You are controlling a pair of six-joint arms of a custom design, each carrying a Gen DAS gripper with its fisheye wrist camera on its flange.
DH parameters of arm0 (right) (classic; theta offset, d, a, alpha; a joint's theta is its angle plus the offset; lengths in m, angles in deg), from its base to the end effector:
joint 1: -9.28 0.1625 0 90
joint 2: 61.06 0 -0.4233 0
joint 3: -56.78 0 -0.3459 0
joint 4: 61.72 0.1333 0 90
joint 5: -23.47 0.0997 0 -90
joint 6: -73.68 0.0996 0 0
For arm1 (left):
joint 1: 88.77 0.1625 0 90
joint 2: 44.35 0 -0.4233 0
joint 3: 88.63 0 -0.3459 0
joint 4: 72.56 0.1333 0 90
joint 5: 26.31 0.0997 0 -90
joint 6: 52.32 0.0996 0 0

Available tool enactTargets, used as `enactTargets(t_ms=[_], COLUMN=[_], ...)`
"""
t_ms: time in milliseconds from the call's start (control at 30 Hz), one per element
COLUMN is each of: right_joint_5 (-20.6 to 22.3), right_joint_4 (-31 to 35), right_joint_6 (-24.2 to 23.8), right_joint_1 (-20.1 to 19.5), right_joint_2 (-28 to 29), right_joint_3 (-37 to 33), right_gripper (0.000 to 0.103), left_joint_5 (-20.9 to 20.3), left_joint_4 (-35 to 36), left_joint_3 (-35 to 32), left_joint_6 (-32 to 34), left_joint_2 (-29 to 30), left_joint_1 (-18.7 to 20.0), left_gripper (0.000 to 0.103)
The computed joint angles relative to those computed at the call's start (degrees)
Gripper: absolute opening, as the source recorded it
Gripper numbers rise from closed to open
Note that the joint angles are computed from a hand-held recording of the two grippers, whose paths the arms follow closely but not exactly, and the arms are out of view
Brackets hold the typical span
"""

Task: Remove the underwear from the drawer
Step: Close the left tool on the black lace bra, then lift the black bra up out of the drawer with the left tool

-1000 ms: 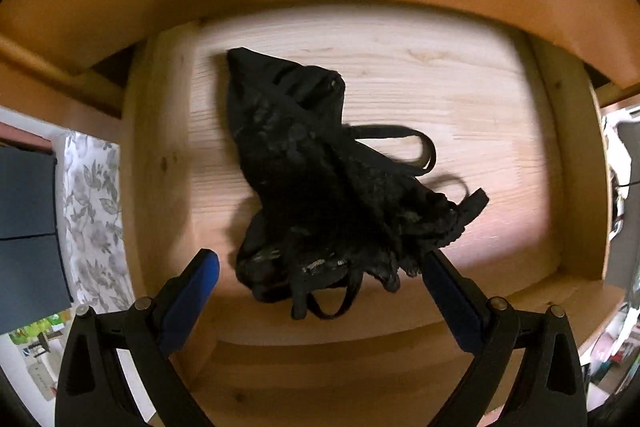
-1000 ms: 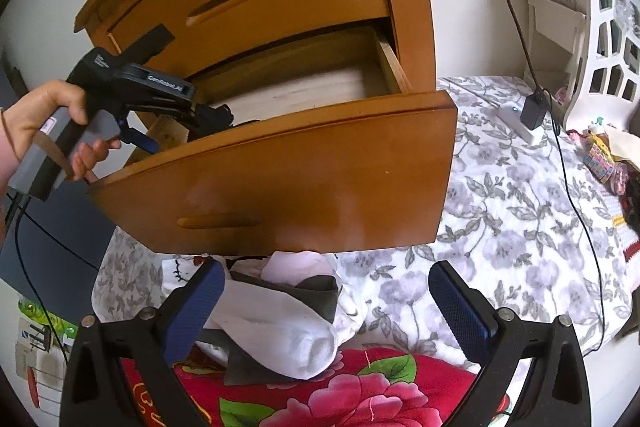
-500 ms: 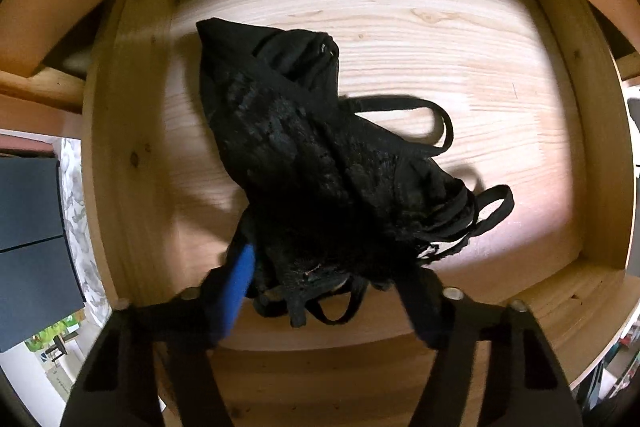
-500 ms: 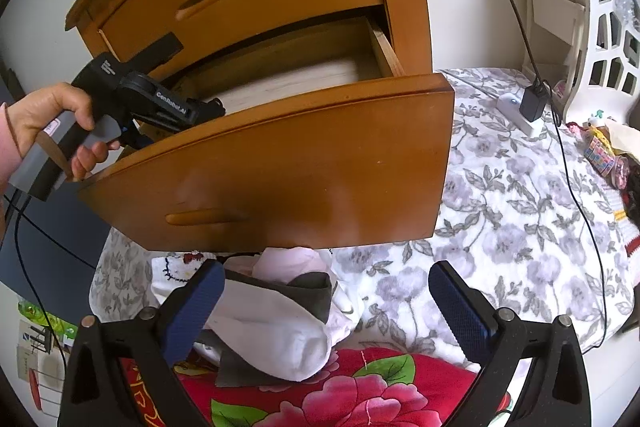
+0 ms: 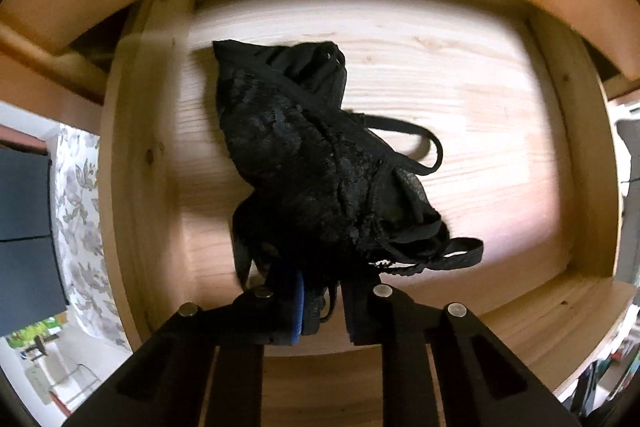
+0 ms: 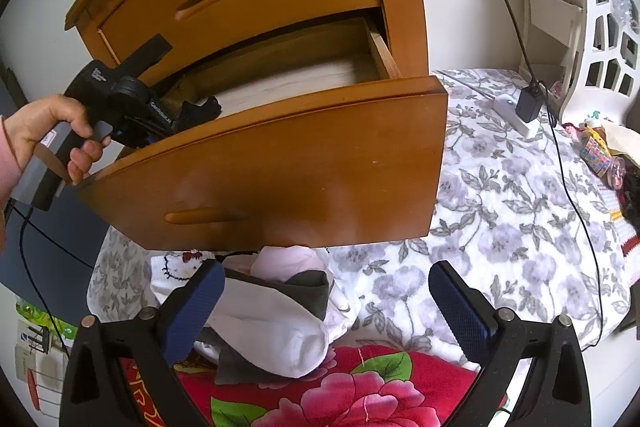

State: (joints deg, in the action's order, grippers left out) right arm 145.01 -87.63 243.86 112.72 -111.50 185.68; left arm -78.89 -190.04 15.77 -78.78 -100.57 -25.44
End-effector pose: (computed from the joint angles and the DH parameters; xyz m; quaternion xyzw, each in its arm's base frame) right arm 0.1513 -0.2839 0.0219 0.0983 -0.9103 0.3169 0.2475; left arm -0.0653 -0.5618 0.1473 0.0593 0.9316 0.0111 0.3583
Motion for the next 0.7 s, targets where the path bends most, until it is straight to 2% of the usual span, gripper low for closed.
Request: enactTargets(t_ms=[167,500,533,700], right_joint_5=[1.02,4.77,5.16,6.81], right_joint_4=[-0.01,0.54,0.70,1.57], right_joint_6=[0.65,2.27,2.49,3.32], right_joint_1=[1.46,5.80,6.35,9.06], right_joint_2=[-0.58,-1.02,-1.01,-1.27], right_joint_3=[0.34,0.39,0.32,0.16], right_gripper=[0.103,0.103,0.103,0.103], left_joint_5=[-0.19,0.59,0.70,1.58], left_joint_4=[-4.48,-11.04,-13.27,-17.66], left_joint_3=[3.72,10.50,10.89,14.64], left_joint_6=[0.69,2.44,2.60,3.67], left_joint_2=[-3.85,-11.06,-10.33,-15.27], left_joint_1=[-0.36,-4.41,-4.87,-7.69], left_gripper=[0.015,0.015,0.015,0.014])
